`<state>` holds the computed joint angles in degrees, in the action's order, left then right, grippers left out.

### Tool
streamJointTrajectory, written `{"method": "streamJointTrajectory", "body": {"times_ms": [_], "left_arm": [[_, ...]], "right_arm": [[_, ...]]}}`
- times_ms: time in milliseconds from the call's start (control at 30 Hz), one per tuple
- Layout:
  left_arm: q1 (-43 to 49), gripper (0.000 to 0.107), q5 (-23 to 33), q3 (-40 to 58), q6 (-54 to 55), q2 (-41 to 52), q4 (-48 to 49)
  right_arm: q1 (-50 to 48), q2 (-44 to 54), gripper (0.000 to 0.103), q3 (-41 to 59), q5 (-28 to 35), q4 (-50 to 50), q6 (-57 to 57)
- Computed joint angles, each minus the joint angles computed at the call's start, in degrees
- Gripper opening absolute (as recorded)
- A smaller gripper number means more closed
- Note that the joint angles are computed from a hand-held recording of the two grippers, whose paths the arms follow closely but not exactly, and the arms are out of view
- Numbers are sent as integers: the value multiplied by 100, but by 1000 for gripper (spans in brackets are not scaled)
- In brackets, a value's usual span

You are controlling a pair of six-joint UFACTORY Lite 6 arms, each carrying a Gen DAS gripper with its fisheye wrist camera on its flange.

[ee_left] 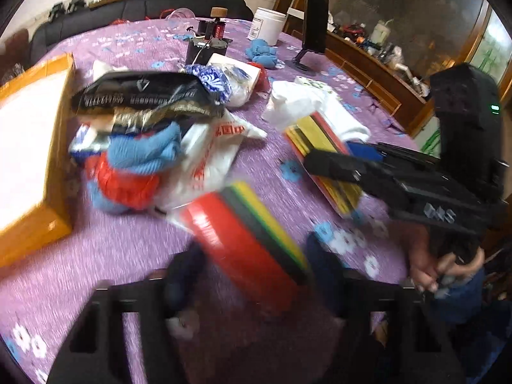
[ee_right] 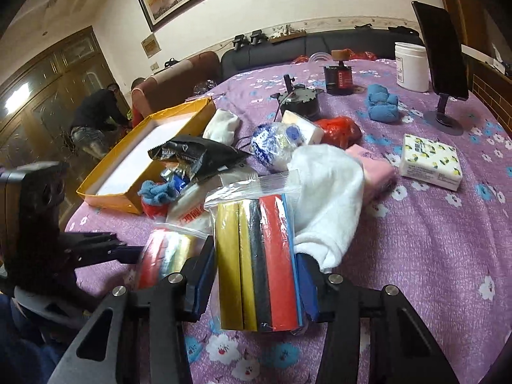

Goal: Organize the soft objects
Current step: 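Grasp the red tube bundle with the left tool while the right tool grips the striped tube pack, then grasp the white cloth with the right tool while the left tool lifts the red bundle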

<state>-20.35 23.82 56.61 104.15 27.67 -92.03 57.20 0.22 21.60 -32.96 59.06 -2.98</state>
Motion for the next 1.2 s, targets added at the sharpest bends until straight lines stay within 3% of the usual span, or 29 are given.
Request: {"method": "streamJointTrajectory", "body": {"times_ms": [100, 333, 500, 733, 867, 1000, 1133, 1167, 1200], "left_arm": [[-21, 33, 87, 130, -201, 64, 175], [261, 18, 375, -306, 588, -340, -202], [610, 17, 649, -299, 596, -418, -76], [1128, 17, 961, -318, 700, -507, -4], [1256, 17, 1020, -304, 733, -548, -51], [1316, 17, 1075, -368, 766, -635, -82], [1329, 17, 1087, -442, 828, -688, -134], [1337, 17, 1107, -452, 821, -695, -132], [1340, 17, 1109, -454, 820, -697, -125]], "right_arm": [[27, 10, 53, -5, 22, 184, -110], [-75, -359, 68, -330, 194, 151, 104], [34, -862, 69, -624, 347, 642, -258], [860, -1627, 70, -720, 30, 2540, -1969], [925, -1667, 78, -606, -143, 2821, -2320], [224, -1545, 78, -484, -3, 2452, -2258], [-686, -507, 78, 184, 371, 1565, -2056], [-773, -287, 75, 321, 414, 1462, -1995], [-879, -12, 56, 497, 489, 1264, -1894]]}}
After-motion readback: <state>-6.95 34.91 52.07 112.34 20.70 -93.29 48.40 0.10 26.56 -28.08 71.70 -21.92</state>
